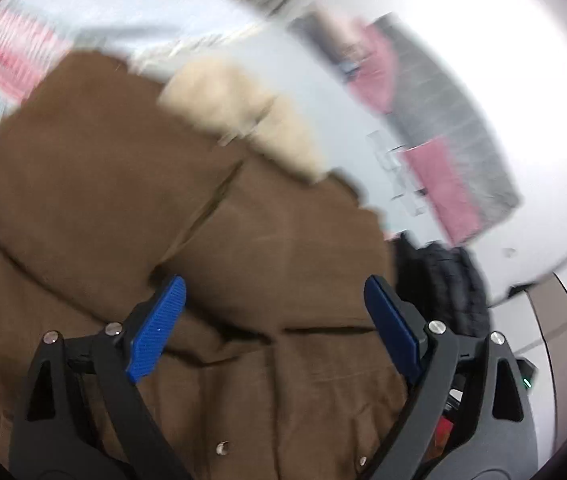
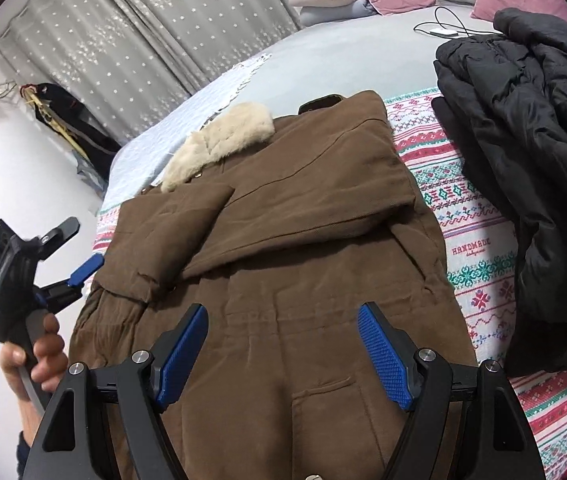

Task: Fold large clothes
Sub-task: 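Carry the sleeve across the coat front toward the collar and open the left tool, then move both tools to the coat's hem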

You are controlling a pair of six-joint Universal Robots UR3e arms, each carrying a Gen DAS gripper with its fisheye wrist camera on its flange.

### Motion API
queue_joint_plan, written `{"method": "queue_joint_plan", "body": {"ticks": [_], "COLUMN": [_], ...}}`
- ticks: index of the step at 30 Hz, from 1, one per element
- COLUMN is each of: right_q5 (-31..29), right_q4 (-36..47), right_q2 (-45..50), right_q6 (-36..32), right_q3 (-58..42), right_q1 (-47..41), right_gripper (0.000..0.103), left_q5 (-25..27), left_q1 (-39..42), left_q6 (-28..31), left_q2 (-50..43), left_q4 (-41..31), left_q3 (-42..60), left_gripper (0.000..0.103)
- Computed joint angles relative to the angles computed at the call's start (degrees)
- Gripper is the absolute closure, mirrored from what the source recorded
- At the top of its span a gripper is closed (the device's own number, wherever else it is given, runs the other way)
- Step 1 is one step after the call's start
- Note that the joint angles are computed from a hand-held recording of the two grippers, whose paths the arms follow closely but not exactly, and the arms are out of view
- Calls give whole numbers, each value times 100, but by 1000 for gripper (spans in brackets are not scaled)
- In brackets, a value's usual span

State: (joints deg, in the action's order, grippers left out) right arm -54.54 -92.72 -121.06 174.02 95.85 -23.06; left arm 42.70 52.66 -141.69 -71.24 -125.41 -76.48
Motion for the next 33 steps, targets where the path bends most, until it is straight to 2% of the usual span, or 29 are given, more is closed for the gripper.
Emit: {"method": "queue_joint_plan", "body": {"ticks": [1, 3, 5, 6, 7, 8, 9, 11, 14, 17, 18, 19, 21, 22, 24, 28, 33], "right_q5": [-4, -15, -175, -361, -500, -619, -685, -808, -1194, -1541, -1597, -1626, -1664, -1659, -1596, -1575, -1685], "right_q4": [-14, -44, -234, -433, -584, -734, -823, -941, -1228, -1461, -1489, -1508, -1514, -1498, -1450, -1459, -1543], "right_q2": [17, 23, -21, -28, -41, -50, -67, -67, -34, -25, -31, -40, -55, -72, -104, -85, -87], "right_q6": [8, 1, 36, 113, 164, 197, 214, 238, 382, 464, 455, 435, 383, 356, 275, 216, 246], "right_q3": [3, 10, 35, 43, 58, 71, 81, 63, 73, 88, 89, 94, 99, 103, 107, 97, 103], "right_q1": [22, 26, 119, 255, 354, 442, 495, 556, 739, 868, 874, 866, 838, 814, 747, 767, 834], "right_gripper": [24, 24, 24, 24, 24, 24, 24, 24, 24, 24, 24, 24, 24, 24, 24, 24, 24], "left_q5": [118, -40, 7, 161, 437, 814, 977, 1095, 1134, 1695, 1886, 1991, 1757, 1376, 1094, 1527, 2278], "left_q1": [-182, -411, -826, -1159, -1611, -2060, -2323, -2879, -3346, -4205, -4415, -4545, -4583, -4500, -4471, -4863, -5336], "left_q6": [-429, -1128, -1965, -2294, -2616, -2806, -2871, -3177, -3302, -3756, -3897, -3963, -3958, -3879, -3749, -3787, -4247], "left_q2": [-17, 143, 250, 133, -106, -322, -468, -596, -658, -993, -1182, -1207, -1221, -1183, -1164, -1466, -2310], "left_q4": [409, 1193, 2422, 3034, 3641, 3999, 4097, 4659, 4893, 5541, 5732, 5841, 5726, 5520, 5232, 5260, 5232], "left_q3": [-233, -823, -1276, -1349, -1274, -1062, -827, -680, -493, -470, -421, -543, -745, -881, -937, -515, 315], "left_gripper": [13, 14, 26, 43, 69, 82, 90, 90, 90, 90, 87, 78, 61, 60, 58, 51, 46]}}
